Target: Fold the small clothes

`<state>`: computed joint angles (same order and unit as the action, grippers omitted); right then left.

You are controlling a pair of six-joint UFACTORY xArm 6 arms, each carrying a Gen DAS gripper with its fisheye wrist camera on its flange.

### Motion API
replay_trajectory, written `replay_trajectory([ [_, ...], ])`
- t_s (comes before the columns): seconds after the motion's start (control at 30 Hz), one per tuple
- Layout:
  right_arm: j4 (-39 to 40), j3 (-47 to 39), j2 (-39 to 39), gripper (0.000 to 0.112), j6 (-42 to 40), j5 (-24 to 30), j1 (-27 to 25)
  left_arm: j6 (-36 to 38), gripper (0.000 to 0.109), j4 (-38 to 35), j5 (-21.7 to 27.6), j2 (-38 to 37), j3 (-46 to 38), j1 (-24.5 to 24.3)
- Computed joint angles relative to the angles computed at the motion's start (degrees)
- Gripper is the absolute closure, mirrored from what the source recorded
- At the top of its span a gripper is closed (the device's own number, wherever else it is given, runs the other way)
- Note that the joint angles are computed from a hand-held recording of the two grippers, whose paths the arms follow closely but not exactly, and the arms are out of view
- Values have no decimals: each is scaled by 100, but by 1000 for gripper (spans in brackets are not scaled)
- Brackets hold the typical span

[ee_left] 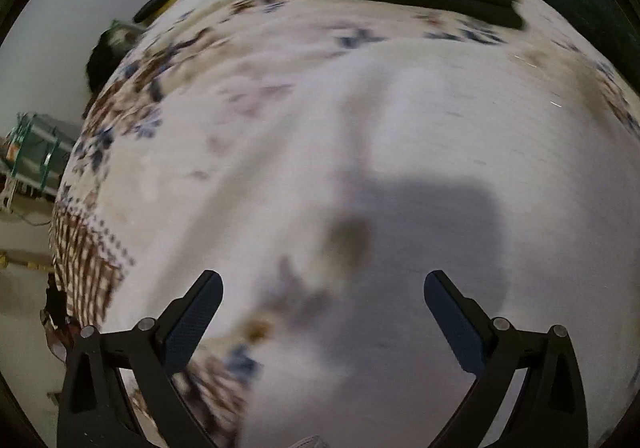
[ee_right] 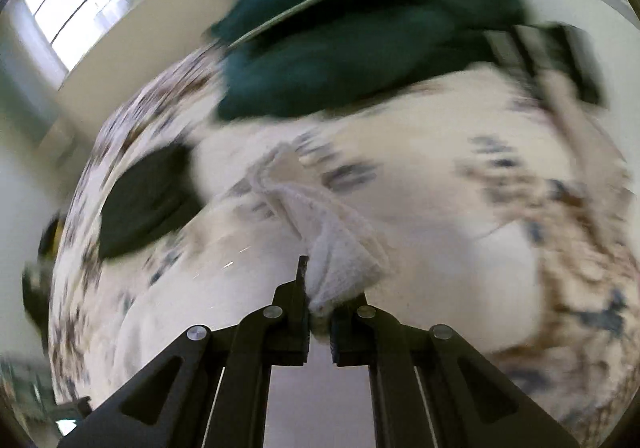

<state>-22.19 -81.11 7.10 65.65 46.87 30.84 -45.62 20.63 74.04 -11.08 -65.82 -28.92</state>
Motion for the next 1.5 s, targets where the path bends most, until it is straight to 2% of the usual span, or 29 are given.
replay_trajectory([
  [0.13, 330, -2147, 2098, 106, -587, 424, 705, 106, 6, -34, -242, -345, 551, 521],
  [0.23, 470, -3745, 3369, 106, -1031, 1058, 1094, 169, 6, -110, -414, -525, 854, 864],
  [0.33, 644, -5155, 4364, 106, -1376, 1873, 1287, 257, 6, -253, -552, -641, 1042, 1124],
  [0.4, 912, -5464, 4689, 101, -1648, 1866, 1261, 285, 6, -322, -603, -712, 1099, 1188],
  [0.43, 1319, -5259, 4602, 101, -1797, 1708, 1192, 345, 6, -365, -617, -770, 1117, 1248],
  [0.47, 1919, -4814, 4388, 84, -1930, 1310, 1082, 371, 6, -382, -593, -846, 1135, 1283],
  [0.5, 2506, -4215, 4046, 63, -2009, 838, 981, 384, 6, -399, -575, -956, 1174, 1325],
  [0.57, 2962, -3015, 3261, 49, -1957, 48, 887, 358, 6, -476, -436, -1265, 1285, 1413],
  [0.6, 2862, -2416, 2825, 48, -1798, -233, 866, 311, 6, -527, -336, -1395, 1328, 1448],
  [0.63, 2731, -2028, 2504, 47, -1652, -273, 841, 226, 6, -613, -220, -1646, 1449, 1507],
  [0.73, 2382, -1046, 1648, 46, -1281, -70, 774, -171, 6, -946, 348, -2453, 1827, 1735],
  [0.83, 2172, -411, 1080, 46, -1247, 245, 732, -806, 6, -1505, 986, -3425, 2363, 2241],
  [0.9, 2098, -91, 801, 46, -1373, 494, 736, -1367, 6, -1653, 1359, -4122, 2765, 2703],
  [0.97, 2114, 103, 636, 46, -1455, 689, 757, -1671, 6, -1976, 1530, -4845, 3264, 3499],
  [1.03, 2127, 212, 563, 46, -1494, 858, 823, -1755, 6, -2460, 1468, -5477, 3767, 4466],
  [1.1, 2110, 168, 618, 46, -1494, 932, 932, -1839, 6, -2623, 1262, -5933, 4145, 4999],
  [1.17, 2082, 227, 575, 46, -1480, 964, 1011, -2039, 13, -2450, 960, -6200, 4439, 5196],
  [1.2, 2066, 269, 545, 46, -1465, 963, 1048, -2028, 31, -2472, 812, -6292, 4548, 5343],
  [1.23, 2043, 317, 513, 46, -1452, 962, 1079, -2114, 63, -2389, 667, -6350, 4624, 5386],
  [1.3, 1946, 247, 557, 46, -1416, 1134, 1137, -2173, 96, -2175, 518, -6375, 4645, 5404],
  [1.37, 1773, 144, 600, 46, -1325, 1365, 1212, -2349, 97, -1748, 415, -6317, 4514, 5153],
  [1.43, 1426, -150, 761, 46, -1286, 1812, 1298, -2268, 98, -1407, 282, -6139, 4294, 5052],
  [1.47, 1267, -231, 793, 39, -1247, 1960, 1323, -2137, 98, -1273, 224, -5999, 4146, 5018],
  [1.5, 1117, -286, 806, 26, -1187, 2073, 1338, -2070, 98, -1106, 198, -5877, 3974, 4903],
])
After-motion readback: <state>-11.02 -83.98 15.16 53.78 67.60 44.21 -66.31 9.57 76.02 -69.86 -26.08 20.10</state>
